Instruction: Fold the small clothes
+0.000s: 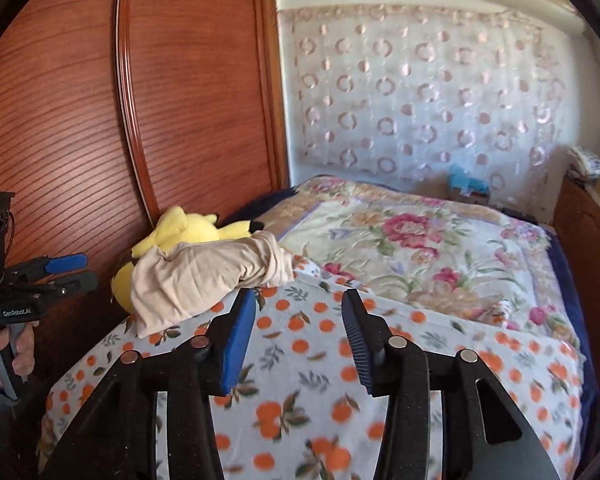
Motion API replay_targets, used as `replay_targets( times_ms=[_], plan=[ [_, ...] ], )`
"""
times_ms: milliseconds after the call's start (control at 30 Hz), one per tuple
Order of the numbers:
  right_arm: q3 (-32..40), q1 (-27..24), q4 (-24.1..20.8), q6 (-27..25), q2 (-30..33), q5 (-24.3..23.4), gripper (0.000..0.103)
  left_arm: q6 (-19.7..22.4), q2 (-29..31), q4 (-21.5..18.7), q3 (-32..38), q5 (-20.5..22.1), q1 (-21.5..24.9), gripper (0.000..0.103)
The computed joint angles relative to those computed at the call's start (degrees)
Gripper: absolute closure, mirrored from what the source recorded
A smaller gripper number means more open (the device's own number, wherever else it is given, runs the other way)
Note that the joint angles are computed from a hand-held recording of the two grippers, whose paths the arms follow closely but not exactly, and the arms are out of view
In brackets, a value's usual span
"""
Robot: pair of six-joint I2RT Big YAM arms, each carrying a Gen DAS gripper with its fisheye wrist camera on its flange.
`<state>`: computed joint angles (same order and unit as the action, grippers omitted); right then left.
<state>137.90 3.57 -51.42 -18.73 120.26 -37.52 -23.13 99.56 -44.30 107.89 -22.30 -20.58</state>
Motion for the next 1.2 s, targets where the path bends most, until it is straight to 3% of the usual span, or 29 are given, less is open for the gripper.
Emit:
replay_targets(
  times_ms=[67, 167, 433, 700, 1200],
  plan=[
    [-12.0, -2.1, 6.8, 1.0, -7.0, -0.5, 0.05, 0.6, 0.0, 0.0, 0.9, -2.1, -2.1, 0.026],
    [-24.3, -5.0, 13.7, 2.3, -14.8, -0.4, 0.044, 1.6, 0.2, -0.2, 2.3, -5.2, -5.1, 0.026],
    [-41.7, -10.8, 23.0, 6.3, -27.1, 1.5, 0.031, 1.5, 1.2, -1.8, 5.5, -12.1, -11.3, 0.026],
    [-51.0, -12.0, 29.0, 9.7, -33.6, 3.0, 0.029, 0.5, 1.8, -2.6, 6.5, -14.4, -14.1, 0.026],
    [-53.1, -11.9, 30.4, 11.0, -34.8, 4.2, 0.029, 1.8, 4.1, -4.0, 9.8, -16.7, -16.7, 0.026]
  ],
)
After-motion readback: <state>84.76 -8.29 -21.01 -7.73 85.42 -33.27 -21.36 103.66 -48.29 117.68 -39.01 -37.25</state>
